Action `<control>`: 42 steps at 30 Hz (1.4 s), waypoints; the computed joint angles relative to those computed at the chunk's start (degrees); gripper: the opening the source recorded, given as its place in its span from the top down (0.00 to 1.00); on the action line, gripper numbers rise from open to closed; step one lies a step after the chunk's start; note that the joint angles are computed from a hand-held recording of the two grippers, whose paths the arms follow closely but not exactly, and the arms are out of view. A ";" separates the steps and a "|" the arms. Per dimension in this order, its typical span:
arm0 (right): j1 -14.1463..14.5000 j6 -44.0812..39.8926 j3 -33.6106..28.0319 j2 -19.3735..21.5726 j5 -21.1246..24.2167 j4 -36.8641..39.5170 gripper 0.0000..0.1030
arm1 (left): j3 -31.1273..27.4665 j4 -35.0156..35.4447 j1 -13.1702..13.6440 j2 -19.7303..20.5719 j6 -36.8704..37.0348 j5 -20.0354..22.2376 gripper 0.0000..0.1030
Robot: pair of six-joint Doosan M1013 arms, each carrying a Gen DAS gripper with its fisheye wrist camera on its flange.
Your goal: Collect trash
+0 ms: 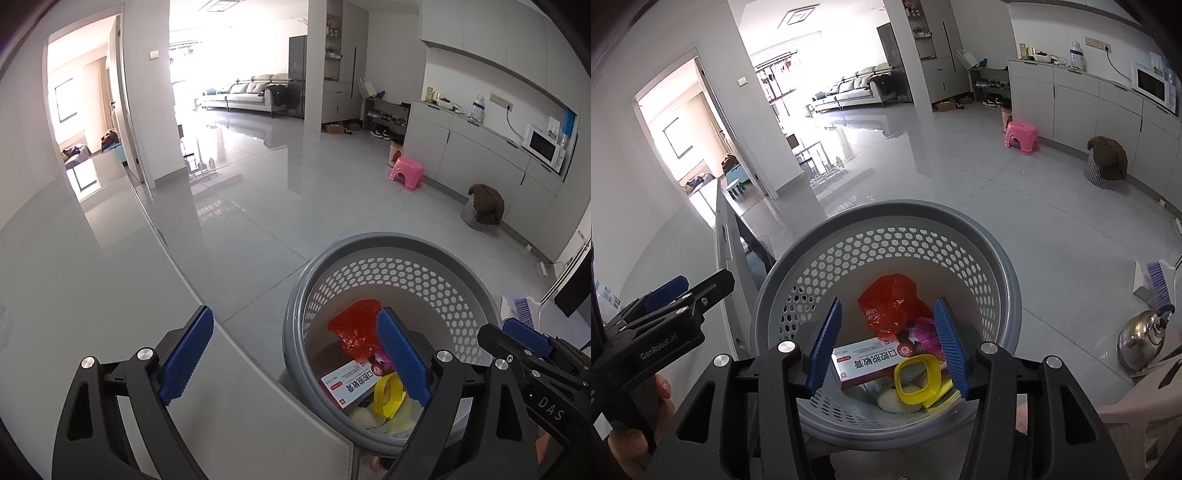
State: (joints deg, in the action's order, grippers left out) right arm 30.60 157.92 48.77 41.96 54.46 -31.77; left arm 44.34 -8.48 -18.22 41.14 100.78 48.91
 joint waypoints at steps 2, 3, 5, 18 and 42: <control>0.15 0.36 -0.01 0.06 -0.04 -0.55 0.49 | 0.35 0.30 -0.01 -0.30 -0.15 -0.28 0.13; 0.25 0.63 -0.02 0.05 -0.03 -0.85 0.47 | 0.52 0.36 0.02 -0.42 -0.14 -0.30 0.13; 0.50 1.13 -0.12 0.04 0.05 -1.48 0.45 | 0.83 0.44 0.09 -0.65 -0.02 -0.43 0.12; 1.42 2.96 0.07 -0.22 1.47 -4.01 0.32 | 1.77 0.53 0.15 -1.58 0.62 -1.41 0.08; 2.14 4.35 0.01 -0.59 3.29 -6.22 0.30 | 2.79 -0.32 0.06 -2.32 1.50 -2.66 0.06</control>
